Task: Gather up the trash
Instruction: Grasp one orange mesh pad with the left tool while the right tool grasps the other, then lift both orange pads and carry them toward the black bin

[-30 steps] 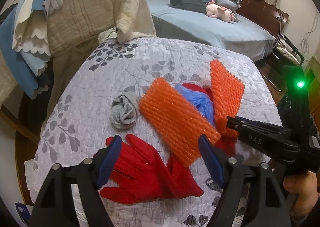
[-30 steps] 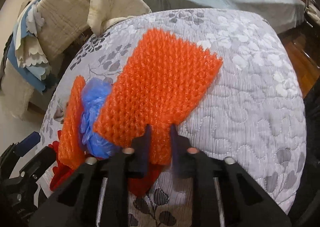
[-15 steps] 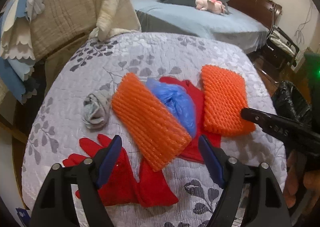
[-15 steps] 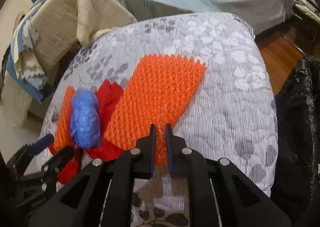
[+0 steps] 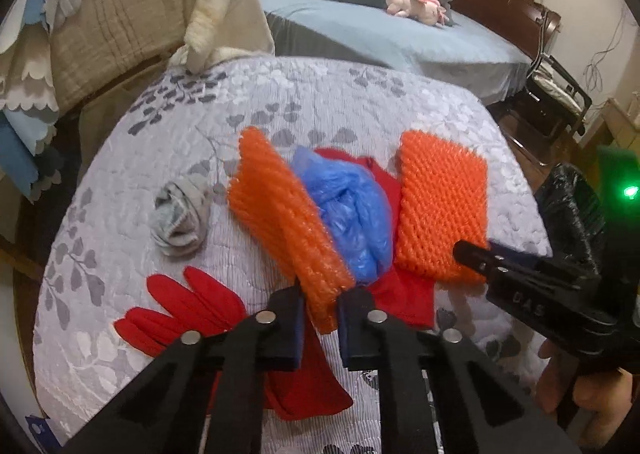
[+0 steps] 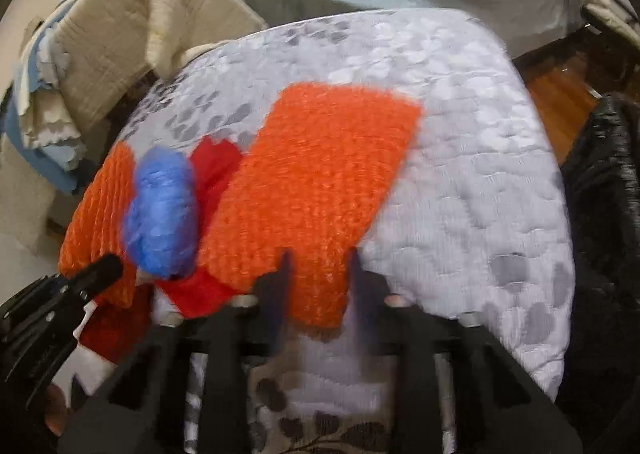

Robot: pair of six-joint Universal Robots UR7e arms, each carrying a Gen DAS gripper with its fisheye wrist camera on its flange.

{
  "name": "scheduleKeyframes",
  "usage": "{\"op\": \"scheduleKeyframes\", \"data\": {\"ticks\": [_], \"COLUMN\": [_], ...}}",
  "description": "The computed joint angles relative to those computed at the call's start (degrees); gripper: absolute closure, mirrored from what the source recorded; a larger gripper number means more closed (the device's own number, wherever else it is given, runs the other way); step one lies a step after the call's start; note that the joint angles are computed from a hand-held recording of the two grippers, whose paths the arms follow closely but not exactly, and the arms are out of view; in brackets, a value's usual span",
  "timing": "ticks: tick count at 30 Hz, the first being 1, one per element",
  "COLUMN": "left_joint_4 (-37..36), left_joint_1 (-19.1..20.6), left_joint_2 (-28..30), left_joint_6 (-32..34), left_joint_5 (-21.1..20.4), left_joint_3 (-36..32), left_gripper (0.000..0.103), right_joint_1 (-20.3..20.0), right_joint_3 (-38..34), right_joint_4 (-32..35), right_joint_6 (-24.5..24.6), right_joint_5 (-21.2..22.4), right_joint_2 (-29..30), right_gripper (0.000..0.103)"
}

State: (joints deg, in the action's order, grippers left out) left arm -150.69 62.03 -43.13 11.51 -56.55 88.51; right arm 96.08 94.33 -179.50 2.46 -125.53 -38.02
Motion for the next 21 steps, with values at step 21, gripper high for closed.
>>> {"op": "scheduleKeyframes", "data": {"ticks": [21], "left_joint_4": [-2.9], "left_joint_1": [-2.9], "left_joint_2": [-5.2], "left_joint_6": [1.5], "left_joint_5": [-0.5], "left_joint_3": [4.5], "left_gripper": [0.091], "right_joint_1": [4.4], "right_joint_3": [7.5], "right_joint_4": [-7.4], "right_joint_6": [-1.9], "right_joint_5": [-0.4], "right_joint_2": [-7.8], "right_gripper": [0.093]}}
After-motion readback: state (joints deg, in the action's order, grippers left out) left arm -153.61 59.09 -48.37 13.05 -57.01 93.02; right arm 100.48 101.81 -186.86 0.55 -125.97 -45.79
